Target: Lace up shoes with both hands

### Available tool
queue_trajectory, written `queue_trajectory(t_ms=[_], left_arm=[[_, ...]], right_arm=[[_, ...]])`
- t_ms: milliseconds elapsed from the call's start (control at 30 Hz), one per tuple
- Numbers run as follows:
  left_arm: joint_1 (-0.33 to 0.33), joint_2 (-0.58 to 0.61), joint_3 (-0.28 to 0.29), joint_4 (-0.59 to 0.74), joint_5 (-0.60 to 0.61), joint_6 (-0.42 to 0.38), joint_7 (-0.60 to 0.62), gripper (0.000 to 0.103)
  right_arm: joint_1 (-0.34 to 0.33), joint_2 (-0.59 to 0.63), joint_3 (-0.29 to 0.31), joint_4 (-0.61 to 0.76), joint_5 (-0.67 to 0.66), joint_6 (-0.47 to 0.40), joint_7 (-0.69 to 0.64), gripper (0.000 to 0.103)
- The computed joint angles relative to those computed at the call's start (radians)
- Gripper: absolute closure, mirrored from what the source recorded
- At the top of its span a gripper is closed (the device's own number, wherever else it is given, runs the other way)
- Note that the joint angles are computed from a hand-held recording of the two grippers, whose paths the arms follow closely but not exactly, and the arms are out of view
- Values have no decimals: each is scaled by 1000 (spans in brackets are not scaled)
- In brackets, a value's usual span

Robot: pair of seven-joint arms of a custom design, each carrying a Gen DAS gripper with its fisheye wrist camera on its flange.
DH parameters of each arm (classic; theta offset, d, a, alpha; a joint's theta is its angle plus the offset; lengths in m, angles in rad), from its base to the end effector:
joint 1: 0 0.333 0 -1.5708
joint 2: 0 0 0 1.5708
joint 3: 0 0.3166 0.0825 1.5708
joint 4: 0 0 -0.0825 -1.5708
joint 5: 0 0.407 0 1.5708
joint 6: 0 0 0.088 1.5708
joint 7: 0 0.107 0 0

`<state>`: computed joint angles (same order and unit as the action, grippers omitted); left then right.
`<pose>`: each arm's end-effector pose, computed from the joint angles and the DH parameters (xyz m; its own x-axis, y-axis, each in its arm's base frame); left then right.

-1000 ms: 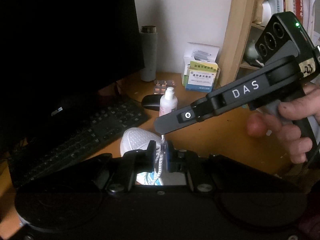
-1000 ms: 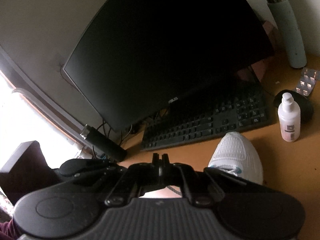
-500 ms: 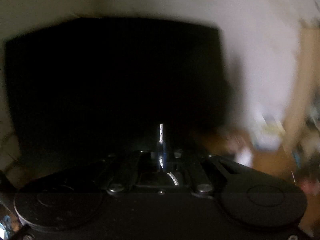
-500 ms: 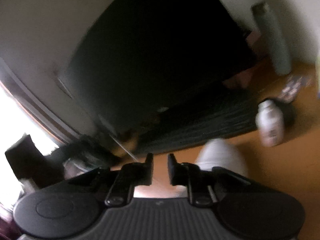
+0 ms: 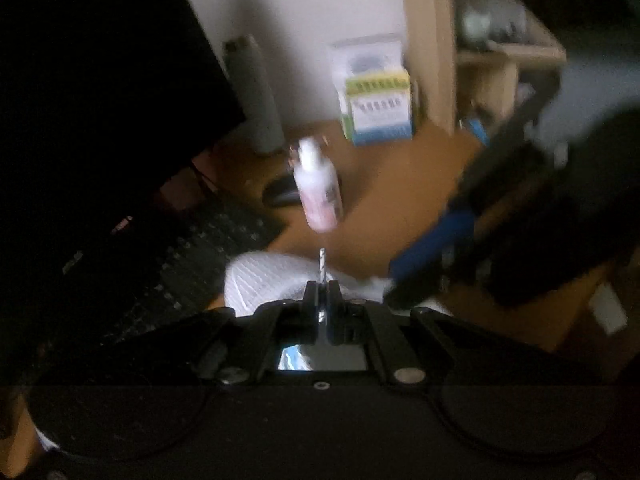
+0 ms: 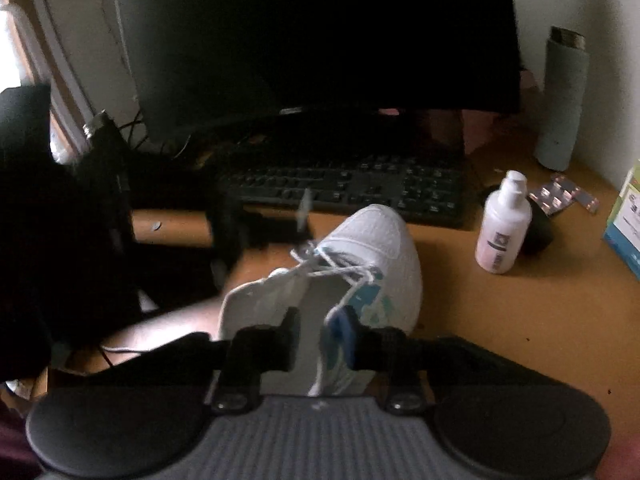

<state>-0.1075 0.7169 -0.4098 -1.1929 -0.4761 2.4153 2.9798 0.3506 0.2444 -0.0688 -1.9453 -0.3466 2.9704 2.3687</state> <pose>0.7461 -0.3075 0.4406 -0.9567 -0.1827 -0.2264 0.0299 0.7122 -0.7013 0.6376 0.2120 0.4339 -0.0804 -0.9618 -0.2617 -0.7085 0.2398 -0.6637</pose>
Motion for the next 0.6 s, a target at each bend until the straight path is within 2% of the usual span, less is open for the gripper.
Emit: queue_trajectory(t_ms=[133,300,500,600], left_arm=[[-46,18,48,38,88,-49,-44,103],[-70,12,67,10,156,-20,-86,103],[-83,29,74,20,206,-6,-123,103],[-93,48,78,45,227,-8,-150,103]], right_arm=[[-6,-20,-2,-39,8,27,20,86],[-23,-26,12,-54,41,52,-1,86],[-102,-32,100,-81,229,95,-144,86],[-95,-29,96,-79,267,98,-181,86]])
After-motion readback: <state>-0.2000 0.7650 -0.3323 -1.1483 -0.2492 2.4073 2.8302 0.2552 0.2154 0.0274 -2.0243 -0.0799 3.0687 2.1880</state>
